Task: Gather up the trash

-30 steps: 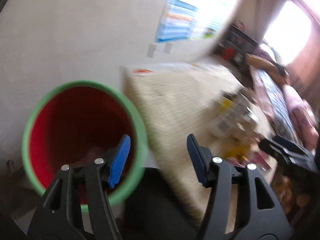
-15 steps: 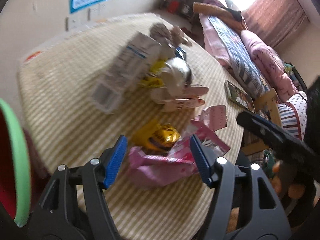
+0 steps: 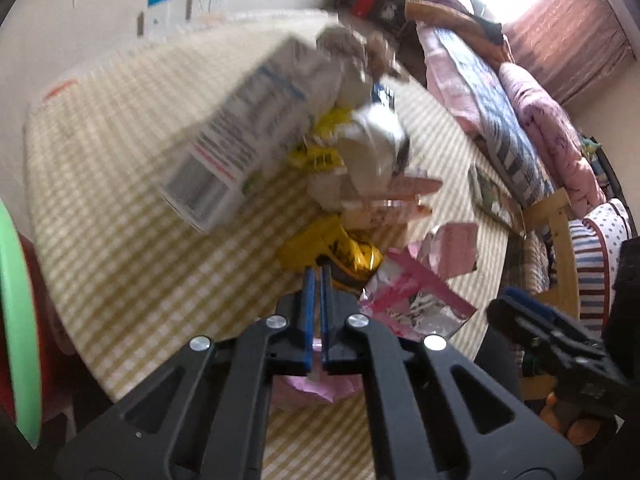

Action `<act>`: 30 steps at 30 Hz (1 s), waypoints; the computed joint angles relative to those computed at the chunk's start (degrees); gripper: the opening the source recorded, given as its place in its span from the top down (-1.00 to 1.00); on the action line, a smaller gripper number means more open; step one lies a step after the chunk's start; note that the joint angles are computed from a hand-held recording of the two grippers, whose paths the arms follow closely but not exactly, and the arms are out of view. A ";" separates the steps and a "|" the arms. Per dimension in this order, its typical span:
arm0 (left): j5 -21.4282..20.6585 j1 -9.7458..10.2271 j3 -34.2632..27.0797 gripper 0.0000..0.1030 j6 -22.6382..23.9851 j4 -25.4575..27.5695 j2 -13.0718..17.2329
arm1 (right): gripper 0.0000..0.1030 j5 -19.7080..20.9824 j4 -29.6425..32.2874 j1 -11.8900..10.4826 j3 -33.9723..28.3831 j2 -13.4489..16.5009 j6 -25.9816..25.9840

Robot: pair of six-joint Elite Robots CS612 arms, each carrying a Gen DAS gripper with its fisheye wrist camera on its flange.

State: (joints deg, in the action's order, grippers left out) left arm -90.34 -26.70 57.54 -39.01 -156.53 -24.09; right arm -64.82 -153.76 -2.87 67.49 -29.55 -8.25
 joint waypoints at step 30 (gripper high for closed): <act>-0.01 0.04 -4.36 1.00 1.85 0.95 1.82 | -0.24 3.21 0.68 -0.49 -2.57 1.36 0.97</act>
